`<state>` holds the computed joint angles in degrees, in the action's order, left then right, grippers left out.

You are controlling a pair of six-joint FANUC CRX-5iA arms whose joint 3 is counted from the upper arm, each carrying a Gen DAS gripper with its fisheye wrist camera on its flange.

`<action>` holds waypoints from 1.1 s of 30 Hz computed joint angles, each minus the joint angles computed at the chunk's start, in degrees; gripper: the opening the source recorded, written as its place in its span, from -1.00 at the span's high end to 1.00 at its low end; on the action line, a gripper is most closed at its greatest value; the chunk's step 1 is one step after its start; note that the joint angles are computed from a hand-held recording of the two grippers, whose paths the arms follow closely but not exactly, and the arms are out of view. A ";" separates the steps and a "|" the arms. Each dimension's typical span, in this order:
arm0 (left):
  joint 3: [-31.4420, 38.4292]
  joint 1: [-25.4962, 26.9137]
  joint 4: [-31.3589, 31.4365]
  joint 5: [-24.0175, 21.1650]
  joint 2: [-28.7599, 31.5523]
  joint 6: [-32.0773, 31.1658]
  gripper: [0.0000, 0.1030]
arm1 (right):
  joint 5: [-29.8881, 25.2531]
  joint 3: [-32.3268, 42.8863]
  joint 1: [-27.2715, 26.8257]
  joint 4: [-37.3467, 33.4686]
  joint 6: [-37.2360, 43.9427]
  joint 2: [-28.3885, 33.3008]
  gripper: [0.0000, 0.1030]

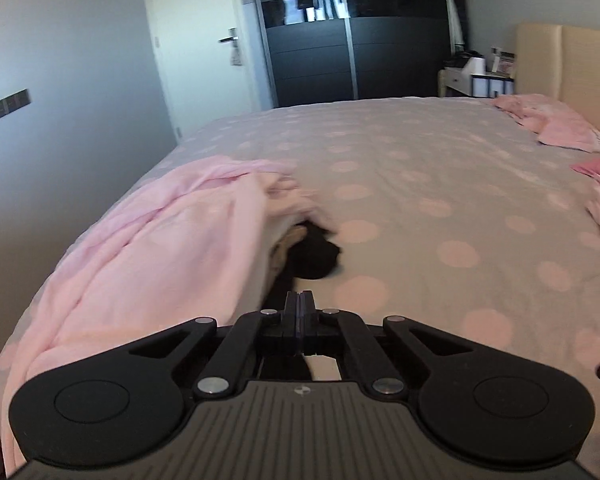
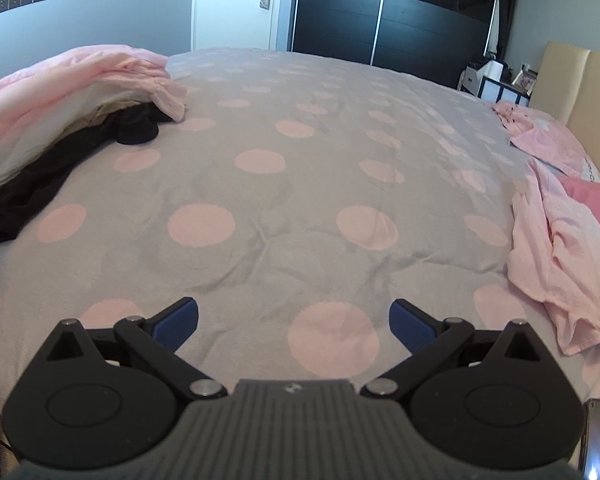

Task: Fold clothes
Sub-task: 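Move the left gripper to the pink garment heap and close on it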

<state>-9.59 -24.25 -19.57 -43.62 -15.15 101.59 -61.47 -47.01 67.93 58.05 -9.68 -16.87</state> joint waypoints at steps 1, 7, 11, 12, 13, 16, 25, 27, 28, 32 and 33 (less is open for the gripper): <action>0.44 -2.15 -1.09 -0.53 0.06 0.29 1.00 | -0.33 0.02 0.29 0.31 -0.06 -0.17 -0.99; 5.31 -8.17 -9.94 -6.52 3.08 5.71 0.97 | -2.48 -0.27 2.26 0.62 -0.41 -1.67 -0.99; 6.53 -9.26 -18.60 -9.31 4.50 11.66 0.36 | -3.54 -0.65 2.82 0.42 -1.38 -2.39 -0.99; 6.74 -9.30 -20.63 -9.85 5.12 12.88 0.32 | -3.42 -0.69 2.69 0.25 -1.69 -2.53 -0.99; 6.93 -9.12 -22.17 -10.30 5.77 13.74 0.19 | -3.15 -0.71 2.49 0.13 -1.86 -2.58 -0.99; 7.27 -6.77 -22.26 -9.72 8.03 12.75 0.06 | -2.54 -0.72 1.97 -0.22 -1.48 -2.45 -0.99; 10.43 0.57 -20.10 -4.27 17.62 12.26 -0.02 | 0.68 -0.48 -1.24 -3.04 2.35 -0.36 -0.99; 11.26 2.05 -19.22 -3.95 19.18 12.87 0.14 | 0.96 -0.42 -2.07 -3.94 2.88 0.21 -0.99; 11.32 2.96 -18.64 -3.52 19.37 14.27 0.44 | 1.11 -0.40 -2.43 -4.29 3.03 0.42 -0.99; 8.97 7.15 -12.54 1.98 17.20 14.09 1.00 | 1.97 -0.35 -3.75 -4.98 3.46 1.29 -0.99; 8.78 6.80 -13.64 2.57 16.65 14.68 1.00 | 2.21 -0.28 -4.01 -5.07 3.51 1.56 -0.99</action>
<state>-0.81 -17.45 -33.21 -41.06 1.50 116.28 -59.26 -47.29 63.92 52.98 -6.17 -15.31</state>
